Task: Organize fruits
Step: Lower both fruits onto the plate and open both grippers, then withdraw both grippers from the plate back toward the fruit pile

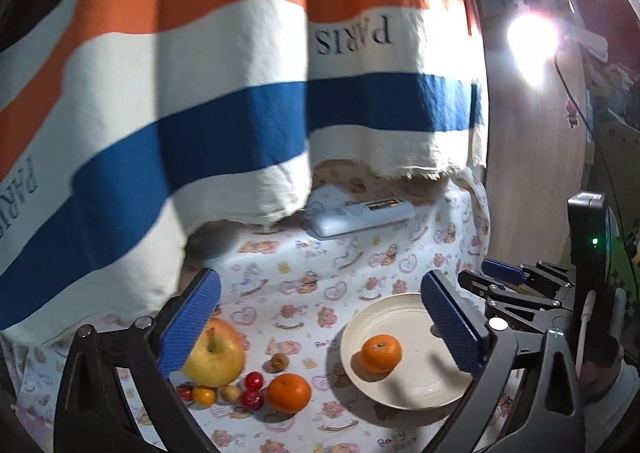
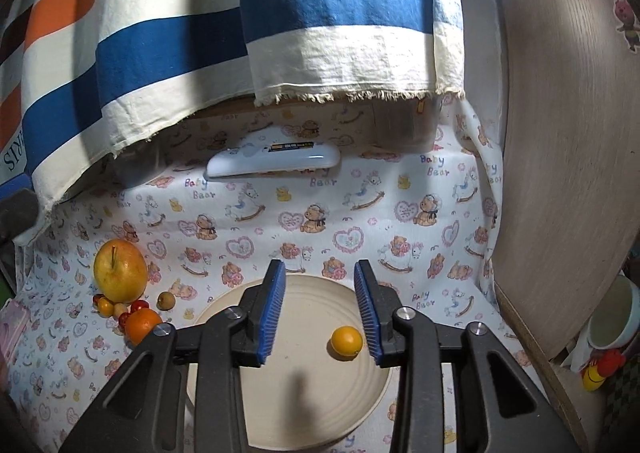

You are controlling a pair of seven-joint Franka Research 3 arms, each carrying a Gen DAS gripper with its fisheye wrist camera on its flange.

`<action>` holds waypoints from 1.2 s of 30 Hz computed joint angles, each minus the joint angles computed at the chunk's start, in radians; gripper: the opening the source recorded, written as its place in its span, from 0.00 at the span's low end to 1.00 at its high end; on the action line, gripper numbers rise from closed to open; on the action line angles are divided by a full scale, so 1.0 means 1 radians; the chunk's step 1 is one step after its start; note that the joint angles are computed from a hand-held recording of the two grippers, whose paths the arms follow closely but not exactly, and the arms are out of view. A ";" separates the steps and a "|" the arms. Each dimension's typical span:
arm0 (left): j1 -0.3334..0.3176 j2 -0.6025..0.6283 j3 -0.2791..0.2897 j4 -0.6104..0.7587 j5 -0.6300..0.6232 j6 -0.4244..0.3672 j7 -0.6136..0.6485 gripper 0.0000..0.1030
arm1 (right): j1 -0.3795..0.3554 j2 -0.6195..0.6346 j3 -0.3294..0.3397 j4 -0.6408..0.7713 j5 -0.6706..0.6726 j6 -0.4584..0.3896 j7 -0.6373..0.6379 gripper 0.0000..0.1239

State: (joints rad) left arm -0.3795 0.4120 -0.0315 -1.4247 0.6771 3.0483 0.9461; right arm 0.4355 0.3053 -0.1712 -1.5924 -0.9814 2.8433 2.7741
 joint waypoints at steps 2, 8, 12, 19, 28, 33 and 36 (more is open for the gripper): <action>-0.025 -0.022 0.054 -0.026 0.044 0.021 -0.059 0.99 | 0.014 -0.004 -0.008 0.004 -0.033 -0.008 0.028 0.32; -0.077 -0.104 0.196 -0.116 0.272 0.087 -0.334 0.99 | 0.027 -0.015 0.017 0.024 -0.079 -0.017 0.047 0.34; -0.114 -0.145 0.277 -0.146 0.476 0.082 -0.541 0.99 | 0.038 -0.011 0.036 0.048 -0.092 -0.018 0.037 0.34; -0.085 -0.209 0.306 -0.207 0.746 0.085 -0.862 0.99 | 0.067 0.032 0.051 0.114 -0.064 -0.004 0.005 0.39; 0.050 -0.202 0.213 -0.259 0.709 0.086 -0.890 0.99 | 0.118 0.131 0.037 0.208 0.118 -0.003 -0.170 0.39; 0.137 -0.191 0.137 -0.276 0.626 0.077 -0.817 0.99 | 0.136 0.182 0.023 0.255 0.225 -0.009 -0.268 0.39; 0.191 -0.186 0.089 -0.285 0.580 0.084 -0.777 0.99 | 0.143 0.211 0.018 0.283 0.293 -0.014 -0.327 0.39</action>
